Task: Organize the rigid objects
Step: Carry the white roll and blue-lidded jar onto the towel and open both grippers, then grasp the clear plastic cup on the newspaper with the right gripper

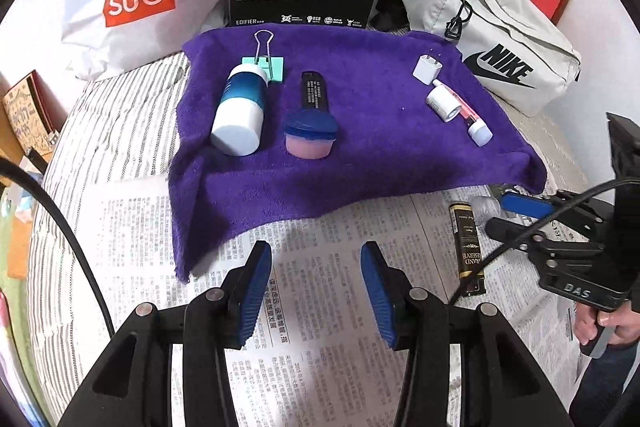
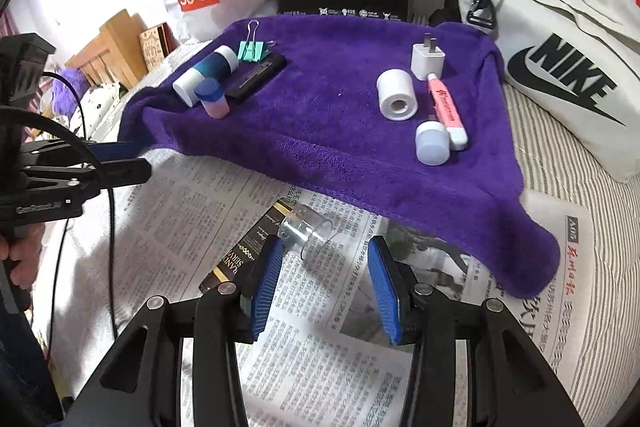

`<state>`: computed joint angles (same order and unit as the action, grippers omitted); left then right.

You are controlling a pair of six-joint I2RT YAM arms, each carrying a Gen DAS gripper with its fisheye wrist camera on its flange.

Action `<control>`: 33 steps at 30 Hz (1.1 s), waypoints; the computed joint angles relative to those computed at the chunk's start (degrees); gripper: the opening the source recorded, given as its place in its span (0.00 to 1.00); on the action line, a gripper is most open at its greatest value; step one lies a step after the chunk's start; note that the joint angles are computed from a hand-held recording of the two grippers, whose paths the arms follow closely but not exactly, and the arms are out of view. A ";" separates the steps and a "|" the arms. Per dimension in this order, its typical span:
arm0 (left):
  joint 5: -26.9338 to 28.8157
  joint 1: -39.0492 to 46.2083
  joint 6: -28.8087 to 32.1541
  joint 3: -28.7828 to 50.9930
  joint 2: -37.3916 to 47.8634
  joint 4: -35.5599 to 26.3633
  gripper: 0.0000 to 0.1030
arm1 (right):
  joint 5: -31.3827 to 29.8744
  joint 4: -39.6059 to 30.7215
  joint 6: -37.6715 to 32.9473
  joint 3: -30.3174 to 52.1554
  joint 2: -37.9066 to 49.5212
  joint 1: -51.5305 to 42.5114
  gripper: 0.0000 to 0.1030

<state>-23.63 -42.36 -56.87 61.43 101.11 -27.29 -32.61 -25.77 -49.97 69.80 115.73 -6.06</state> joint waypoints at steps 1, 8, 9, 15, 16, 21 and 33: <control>-0.06 -0.03 -0.01 -0.30 -0.23 0.32 0.43 | 0.36 0.21 0.08 0.04 0.17 0.42 0.43; 0.32 -0.15 0.02 -1.76 -0.83 1.79 0.43 | 1.54 2.91 1.47 -0.37 0.14 2.91 0.42; 0.44 -0.14 0.02 -1.84 -0.78 1.90 0.43 | 1.54 3.19 1.54 -0.32 0.20 3.24 0.42; 1.03 -0.12 -0.63 -2.67 -0.62 2.17 0.43 | 2.07 1.21 2.10 1.15 0.61 3.27 0.29; 1.21 -0.07 -0.69 -2.97 -0.74 2.51 0.43 | 2.20 1.39 2.23 1.08 0.53 3.17 0.29; 1.22 -0.24 -0.69 -2.67 -0.73 2.24 0.43 | 3.89 2.20 2.22 0.42 -0.07 2.61 0.29; 1.22 -0.64 -0.64 -2.35 -0.65 1.96 0.43 | 6.18 4.95 3.63 -0.29 0.52 2.01 0.30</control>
<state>-22.41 -43.00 -57.51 59.08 100.46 -25.33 -26.43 -20.82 -46.34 69.50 116.25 -4.05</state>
